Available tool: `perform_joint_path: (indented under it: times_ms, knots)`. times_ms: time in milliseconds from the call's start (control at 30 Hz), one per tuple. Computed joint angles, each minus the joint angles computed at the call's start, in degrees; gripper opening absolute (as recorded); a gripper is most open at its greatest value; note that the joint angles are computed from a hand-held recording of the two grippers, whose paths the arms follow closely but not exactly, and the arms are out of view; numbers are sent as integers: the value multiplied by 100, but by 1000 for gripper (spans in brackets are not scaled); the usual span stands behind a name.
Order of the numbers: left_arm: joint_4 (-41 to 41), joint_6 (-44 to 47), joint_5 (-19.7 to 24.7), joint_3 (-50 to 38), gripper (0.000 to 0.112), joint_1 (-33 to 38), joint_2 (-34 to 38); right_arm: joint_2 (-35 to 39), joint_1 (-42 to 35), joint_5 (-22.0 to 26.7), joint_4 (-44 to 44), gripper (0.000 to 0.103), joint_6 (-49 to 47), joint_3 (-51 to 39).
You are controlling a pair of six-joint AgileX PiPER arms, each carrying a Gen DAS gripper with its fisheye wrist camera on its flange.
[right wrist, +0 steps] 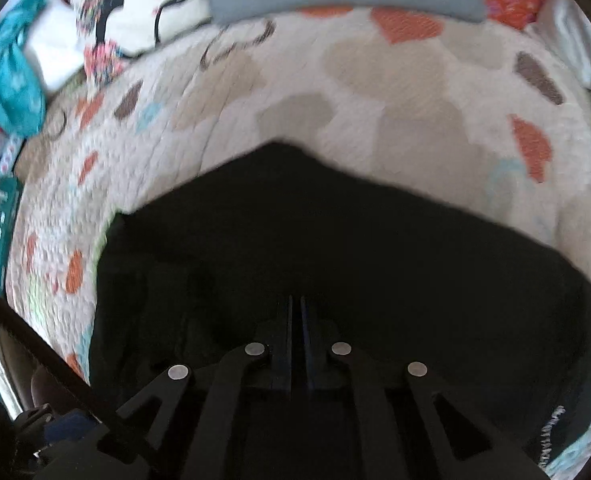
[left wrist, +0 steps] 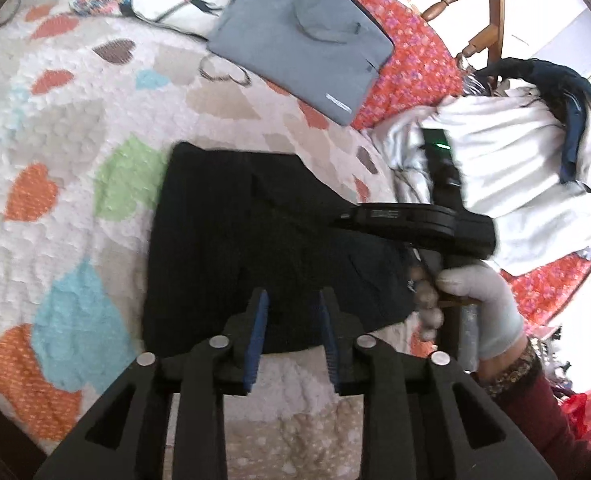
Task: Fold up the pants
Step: 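Grasp the folded pants with the left gripper while the right gripper presses them, then release the black pants bundle with both grippers and lift away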
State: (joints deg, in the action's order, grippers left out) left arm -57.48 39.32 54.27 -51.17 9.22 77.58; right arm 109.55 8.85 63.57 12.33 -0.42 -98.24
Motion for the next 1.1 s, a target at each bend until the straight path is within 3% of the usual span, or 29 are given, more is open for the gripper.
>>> perform_joint_path:
  times_ms: [100,333,500,533,567,667,833,1000,1100]
  knots:
    - [201,-340,-379,-133,26,-128,228,-279,-96,-304,534,41,-413,167]
    - [494,-624,-796,-126,30,-204,396,-314,106,-328,1782,43,-899,600]
    - [579,-685,-934,-42,31,-252,458,-37,684,-835,817,45,-79,540]
    - [609,-686,-943,-23,31,-244,450,35,817,-885,637,41,-40,510]
    - [642,-688,-936,-16,32,-229,444,16,820,-905,620,21,-148,557]
    - [623,-609,-895,1,34,-133,424,-279,691,-1027,793,7,-460,751]
    - [517,-550,-861,-55,36,-40,513,-776,268,-1148,623,7,-370,1236]
    - [667,-737,-873,-149,41,-215,507,-782,98,-1202,176,9,86,1532]
    - [872,-921,-1041,-179,41,-377,365,-1168,60,-1581,96,11,278,1878]
